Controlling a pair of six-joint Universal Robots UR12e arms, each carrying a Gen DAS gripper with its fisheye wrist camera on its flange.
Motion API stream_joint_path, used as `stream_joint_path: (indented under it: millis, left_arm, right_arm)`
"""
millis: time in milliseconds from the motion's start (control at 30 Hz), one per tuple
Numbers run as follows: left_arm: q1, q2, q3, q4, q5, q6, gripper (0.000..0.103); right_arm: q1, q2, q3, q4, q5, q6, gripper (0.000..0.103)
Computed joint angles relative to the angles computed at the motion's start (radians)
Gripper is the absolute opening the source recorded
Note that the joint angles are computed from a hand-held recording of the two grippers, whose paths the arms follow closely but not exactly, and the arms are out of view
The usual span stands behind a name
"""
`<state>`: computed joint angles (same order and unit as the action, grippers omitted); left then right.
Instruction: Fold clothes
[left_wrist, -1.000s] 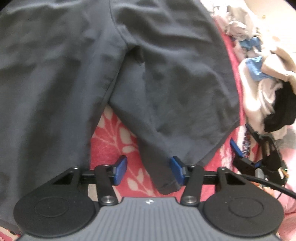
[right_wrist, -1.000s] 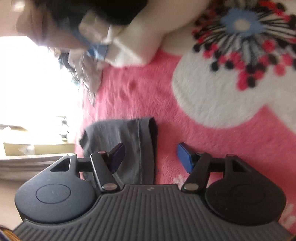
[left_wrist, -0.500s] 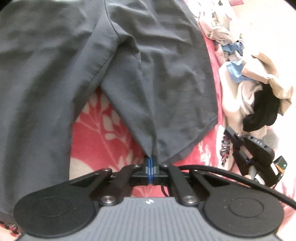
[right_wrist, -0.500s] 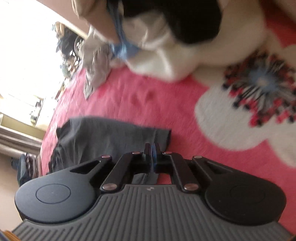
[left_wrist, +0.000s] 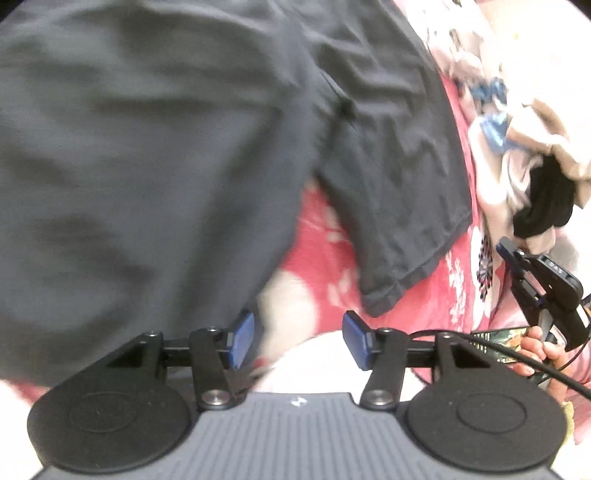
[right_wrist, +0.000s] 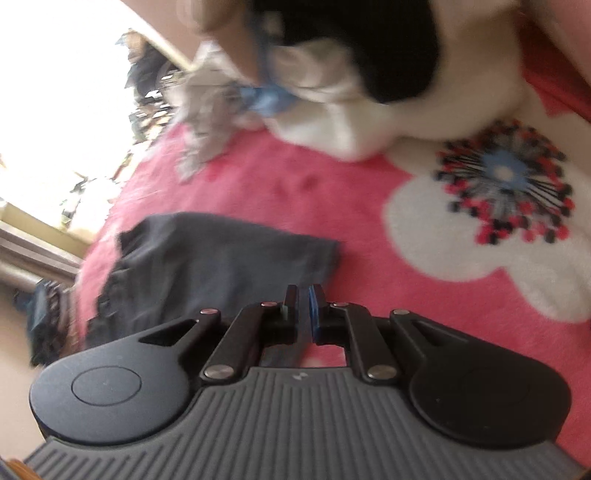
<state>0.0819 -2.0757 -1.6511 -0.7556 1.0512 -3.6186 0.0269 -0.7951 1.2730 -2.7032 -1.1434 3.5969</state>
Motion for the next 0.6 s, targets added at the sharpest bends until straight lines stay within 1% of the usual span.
stream_joint_path:
  millis: [133,200,367,467,533,600]
  left_arm:
    - [0.055,0.084,-0.078,0.018,0.074,0.009,0.057]
    - [0.079,0.120,-0.113,0.038,0.111,-0.006,0.057]
    - [0.121,0.183,-0.178,0.072,0.244,-0.023,0.057]
    - [0.121,0.188,-0.182,0.078,0.359,-0.025,0.057]
    - [0.116,0.189,-0.177,0.084,0.450,-0.011,0.056]
    - [0.110,0.191,-0.175,0.110,0.556,0.013,0.056]
  right_arm:
    - [0.029,0.001,-0.031,-0.007,0.061,-0.088,0.019]
    - [0.044,-0.007,-0.036,-0.009,0.102,-0.153,0.021]
    - [0.091,-0.007,-0.074,0.025,0.229,-0.297,0.029]
    - [0.125,0.000,-0.103,0.075,0.294,-0.376,0.032]
    - [0.148,0.009,-0.130,0.129,0.329,-0.418,0.033]
    - [0.171,0.022,-0.165,0.191,0.348,-0.446,0.034]
